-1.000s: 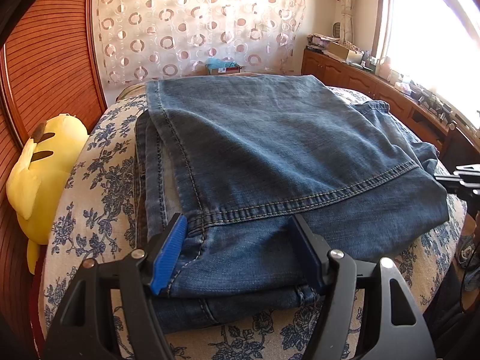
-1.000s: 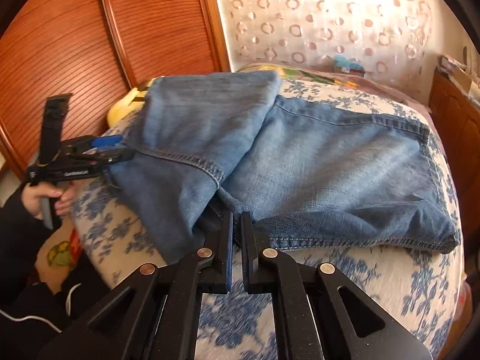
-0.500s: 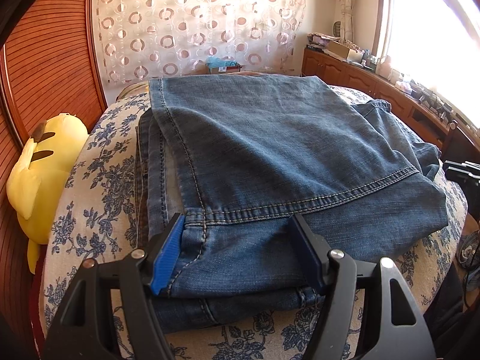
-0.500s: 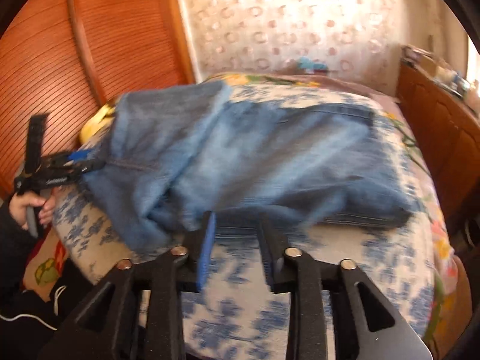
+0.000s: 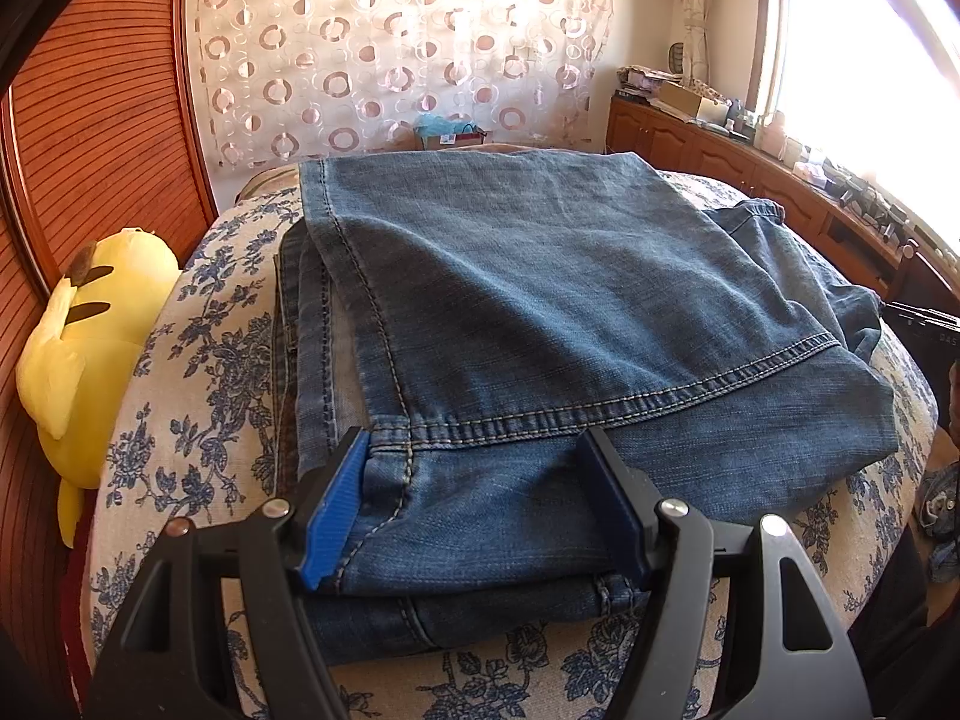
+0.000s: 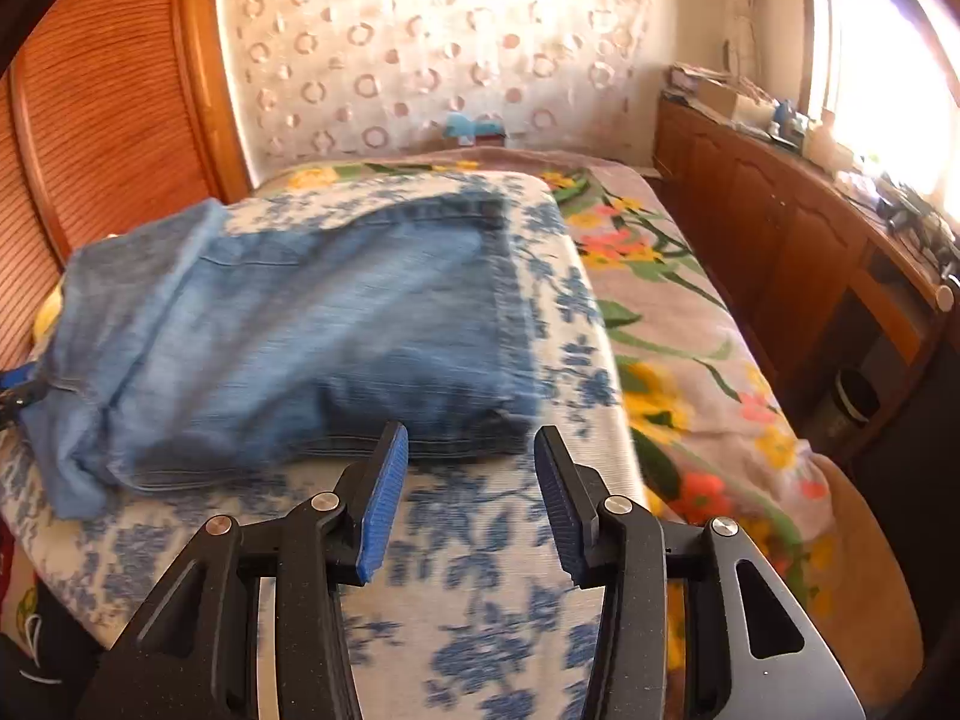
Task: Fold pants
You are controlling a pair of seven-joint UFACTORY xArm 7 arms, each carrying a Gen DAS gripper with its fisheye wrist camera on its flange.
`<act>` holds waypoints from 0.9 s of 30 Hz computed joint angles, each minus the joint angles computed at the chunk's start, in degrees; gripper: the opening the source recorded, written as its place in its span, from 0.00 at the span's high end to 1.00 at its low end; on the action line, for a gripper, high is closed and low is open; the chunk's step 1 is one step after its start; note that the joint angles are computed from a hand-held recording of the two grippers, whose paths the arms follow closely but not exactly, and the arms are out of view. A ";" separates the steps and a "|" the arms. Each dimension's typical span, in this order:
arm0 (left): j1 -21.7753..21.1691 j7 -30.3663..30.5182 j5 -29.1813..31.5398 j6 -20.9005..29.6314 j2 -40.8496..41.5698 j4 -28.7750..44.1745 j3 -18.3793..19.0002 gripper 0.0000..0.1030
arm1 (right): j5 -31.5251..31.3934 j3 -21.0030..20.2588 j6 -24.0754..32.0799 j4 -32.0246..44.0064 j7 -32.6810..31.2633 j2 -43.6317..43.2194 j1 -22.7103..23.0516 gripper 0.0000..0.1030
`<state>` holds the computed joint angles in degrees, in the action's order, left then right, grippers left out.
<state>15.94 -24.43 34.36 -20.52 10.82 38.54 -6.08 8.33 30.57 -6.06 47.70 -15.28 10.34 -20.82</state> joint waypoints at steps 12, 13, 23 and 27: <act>-3.33 -7.33 3.72 -3.16 -6.03 -1.63 1.79 0.32 | 7.46 3.37 4.12 5.03 -9.58 4.08 -3.20 0.60; -4.19 -7.76 4.14 -3.37 -6.23 -1.55 2.15 0.32 | 9.19 6.55 4.64 5.28 -11.81 4.45 -6.16 0.69; -7.30 -17.27 14.96 -1.56 -4.59 1.99 1.63 0.32 | 15.90 14.50 1.90 3.48 -17.61 3.10 -14.46 0.88; -7.22 -18.24 16.15 -0.69 -4.20 2.53 0.72 0.32 | 16.82 7.89 3.48 3.36 -15.67 1.97 -8.51 0.86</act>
<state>8.71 -42.67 50.51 -21.21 6.62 41.07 -5.37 25.15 38.47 -2.58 51.06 -30.96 12.31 -29.33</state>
